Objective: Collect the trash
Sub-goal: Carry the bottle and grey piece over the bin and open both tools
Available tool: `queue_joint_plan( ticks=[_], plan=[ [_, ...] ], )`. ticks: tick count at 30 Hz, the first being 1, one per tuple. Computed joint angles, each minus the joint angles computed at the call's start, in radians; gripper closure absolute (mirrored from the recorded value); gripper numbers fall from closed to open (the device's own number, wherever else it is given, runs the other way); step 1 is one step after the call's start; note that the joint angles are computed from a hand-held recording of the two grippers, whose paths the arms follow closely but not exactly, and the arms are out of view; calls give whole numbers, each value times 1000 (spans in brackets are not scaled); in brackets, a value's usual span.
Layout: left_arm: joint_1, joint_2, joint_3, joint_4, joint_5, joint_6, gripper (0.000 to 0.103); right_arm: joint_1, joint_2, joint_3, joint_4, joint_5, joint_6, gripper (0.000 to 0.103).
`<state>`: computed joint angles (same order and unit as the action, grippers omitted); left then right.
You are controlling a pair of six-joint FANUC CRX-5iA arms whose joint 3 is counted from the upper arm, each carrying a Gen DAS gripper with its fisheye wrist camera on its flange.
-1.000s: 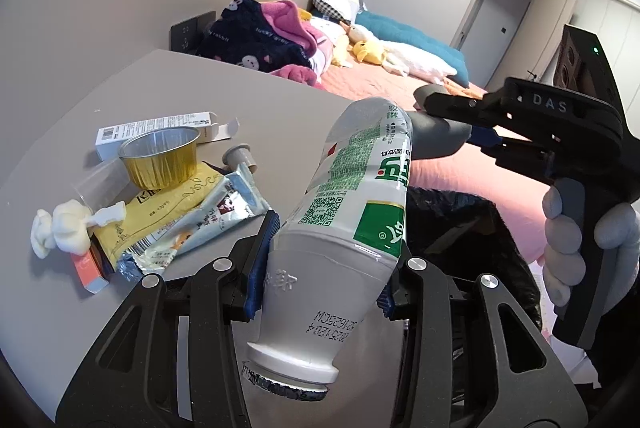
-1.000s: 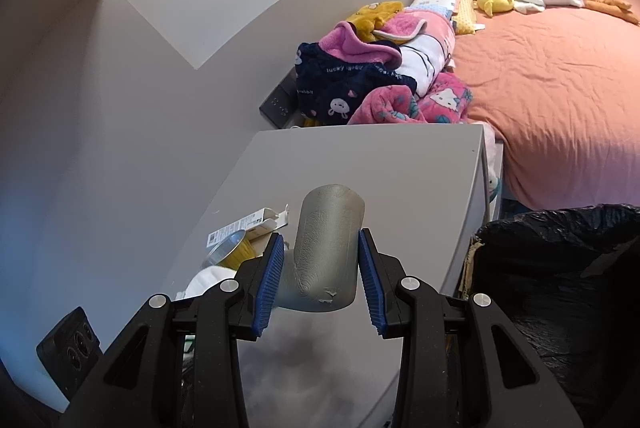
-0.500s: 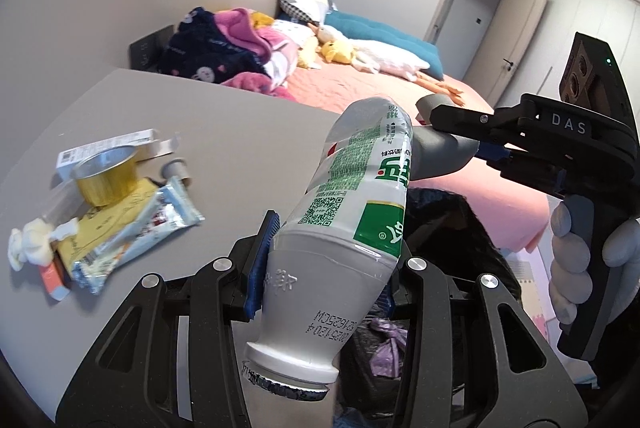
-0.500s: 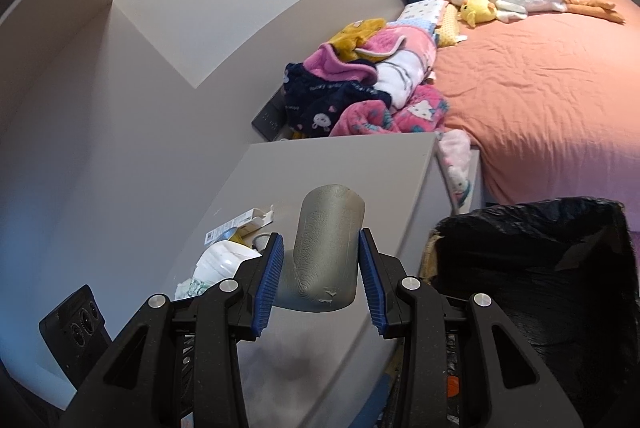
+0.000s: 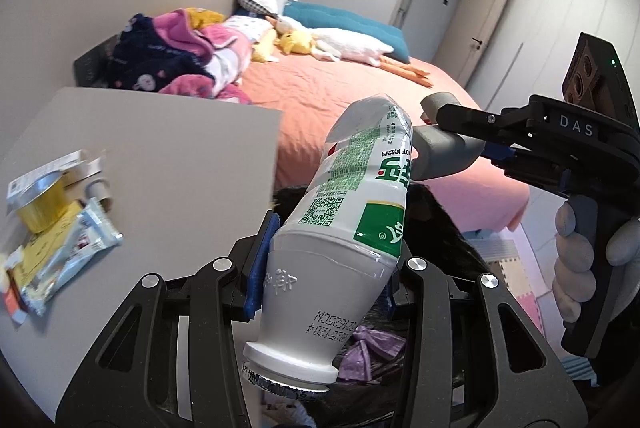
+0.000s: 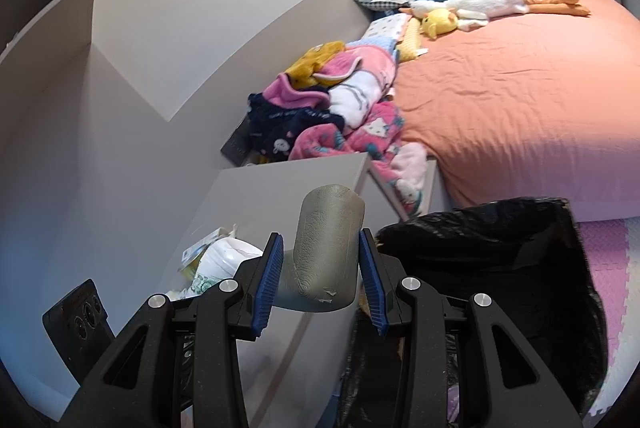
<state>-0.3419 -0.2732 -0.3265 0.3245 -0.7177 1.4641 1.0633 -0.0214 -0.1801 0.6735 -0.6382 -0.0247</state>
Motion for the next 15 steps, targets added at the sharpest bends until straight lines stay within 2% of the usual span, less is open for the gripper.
queue_joint_plan(
  ticks=[15],
  plan=[
    [-83, 130, 83, 67, -3, -89, 61, -8, -129, -134, 59, -62, -82, 63]
  ],
)
